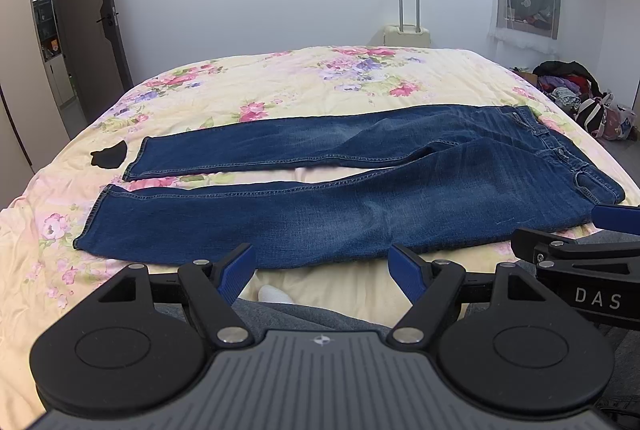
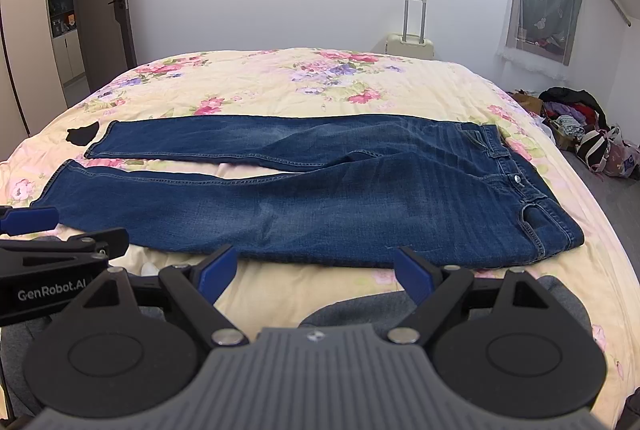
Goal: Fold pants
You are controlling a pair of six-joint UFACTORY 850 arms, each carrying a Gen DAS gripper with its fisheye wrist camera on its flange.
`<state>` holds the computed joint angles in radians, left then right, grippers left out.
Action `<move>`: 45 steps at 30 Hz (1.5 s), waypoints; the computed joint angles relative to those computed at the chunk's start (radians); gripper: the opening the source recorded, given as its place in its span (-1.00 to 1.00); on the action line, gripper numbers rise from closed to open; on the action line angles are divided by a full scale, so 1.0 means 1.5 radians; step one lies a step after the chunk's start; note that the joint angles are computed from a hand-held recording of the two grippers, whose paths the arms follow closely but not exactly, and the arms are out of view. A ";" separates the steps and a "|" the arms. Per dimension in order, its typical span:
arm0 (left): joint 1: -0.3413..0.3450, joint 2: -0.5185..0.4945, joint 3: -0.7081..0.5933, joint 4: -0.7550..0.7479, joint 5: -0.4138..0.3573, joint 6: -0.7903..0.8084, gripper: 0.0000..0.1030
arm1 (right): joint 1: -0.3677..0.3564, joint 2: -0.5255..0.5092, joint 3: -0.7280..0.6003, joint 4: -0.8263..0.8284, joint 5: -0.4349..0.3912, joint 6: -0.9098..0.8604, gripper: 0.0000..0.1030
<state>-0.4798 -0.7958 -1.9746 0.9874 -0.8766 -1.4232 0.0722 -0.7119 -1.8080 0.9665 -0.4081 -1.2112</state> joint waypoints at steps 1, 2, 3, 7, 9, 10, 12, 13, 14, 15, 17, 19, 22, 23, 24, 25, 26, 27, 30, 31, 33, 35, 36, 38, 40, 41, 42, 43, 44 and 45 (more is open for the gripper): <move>0.000 0.000 0.000 0.000 0.000 0.000 0.72 | 0.000 0.000 0.000 0.000 0.000 0.000 0.59; 0.000 0.000 0.000 0.001 0.000 0.000 0.72 | 0.000 0.000 0.000 0.001 0.000 -0.001 0.59; 0.000 0.000 0.000 0.001 0.000 0.000 0.72 | 0.000 0.000 0.000 0.001 0.000 -0.001 0.59; 0.000 0.000 0.000 0.001 0.000 -0.001 0.72 | 0.000 0.000 0.000 0.002 0.000 -0.002 0.59; 0.000 0.000 0.000 0.001 0.000 -0.001 0.72 | 0.000 0.000 0.001 0.002 -0.001 -0.002 0.59; 0.000 0.001 0.001 0.002 0.000 -0.002 0.72 | 0.000 0.001 0.001 0.002 -0.001 -0.002 0.59; 0.000 0.001 0.002 0.003 0.001 -0.003 0.72 | 0.000 0.001 0.001 0.004 0.000 -0.004 0.59; 0.000 0.001 0.002 0.003 0.001 -0.003 0.72 | -0.001 0.001 0.001 0.003 0.000 -0.004 0.59; 0.004 0.007 0.004 0.000 0.003 0.006 0.72 | -0.001 0.001 0.001 0.003 0.000 -0.004 0.59; 0.005 0.007 0.004 -0.001 0.002 0.006 0.72 | -0.001 0.000 0.003 0.009 0.001 -0.008 0.59; 0.005 0.008 0.003 -0.001 0.003 0.008 0.72 | -0.001 0.001 0.003 0.010 0.001 -0.009 0.59; 0.005 0.013 0.008 -0.001 0.002 0.007 0.72 | -0.001 0.001 0.003 0.009 0.001 -0.009 0.59; 0.005 0.013 0.008 0.000 0.002 0.007 0.72 | -0.001 0.001 0.003 0.012 0.001 -0.012 0.59; 0.005 0.013 0.008 -0.001 0.002 0.007 0.72 | -0.002 0.000 0.002 0.014 0.001 -0.014 0.59; 0.005 0.013 0.008 -0.001 0.002 0.007 0.72 | -0.002 -0.001 0.002 0.014 0.001 -0.014 0.59; 0.006 0.014 0.003 -0.005 0.000 0.014 0.72 | -0.002 -0.001 0.001 0.013 0.001 -0.014 0.59; 0.006 0.013 -0.001 -0.007 -0.002 0.018 0.72 | -0.002 -0.001 0.002 0.014 0.002 -0.014 0.59; 0.006 0.013 -0.002 -0.007 -0.002 0.019 0.72 | -0.002 -0.001 0.002 0.014 0.002 -0.014 0.59; 0.006 0.013 -0.002 -0.007 -0.003 0.018 0.72 | -0.002 0.001 0.006 0.023 0.004 -0.022 0.59; 0.006 0.013 -0.002 -0.007 -0.003 0.017 0.72 | -0.002 0.001 0.007 0.023 0.004 -0.022 0.59; 0.006 0.013 -0.001 -0.007 -0.002 0.017 0.72 | -0.001 0.002 0.008 0.023 0.004 -0.024 0.59; 0.005 0.014 -0.002 -0.008 -0.003 0.018 0.72 | -0.001 0.002 0.008 0.025 0.003 -0.026 0.59; 0.006 0.016 -0.003 -0.011 -0.003 0.021 0.72 | -0.001 0.002 0.008 0.025 0.004 -0.027 0.59; 0.010 0.013 -0.013 -0.019 -0.001 0.030 0.72 | -0.001 0.001 0.008 0.022 0.004 -0.023 0.59; 0.012 0.025 0.001 -0.020 0.003 0.030 0.71 | -0.002 -0.004 0.000 0.012 0.003 -0.008 0.59; 0.015 0.027 0.008 -0.016 0.009 0.025 0.70 | -0.002 -0.010 -0.008 0.004 0.001 0.005 0.59; 0.021 0.032 0.018 -0.013 0.017 0.021 0.66 | -0.003 -0.016 -0.016 0.001 -0.001 0.013 0.59; 0.029 0.037 0.027 -0.012 0.027 0.020 0.58 | -0.005 -0.023 -0.026 0.003 -0.002 0.018 0.59; 0.039 0.042 0.035 -0.010 0.038 0.021 0.56 | -0.006 -0.032 -0.039 0.007 -0.001 0.021 0.59; 0.047 0.047 0.046 -0.003 0.047 0.017 0.55 | -0.007 -0.043 -0.055 0.012 0.000 0.025 0.59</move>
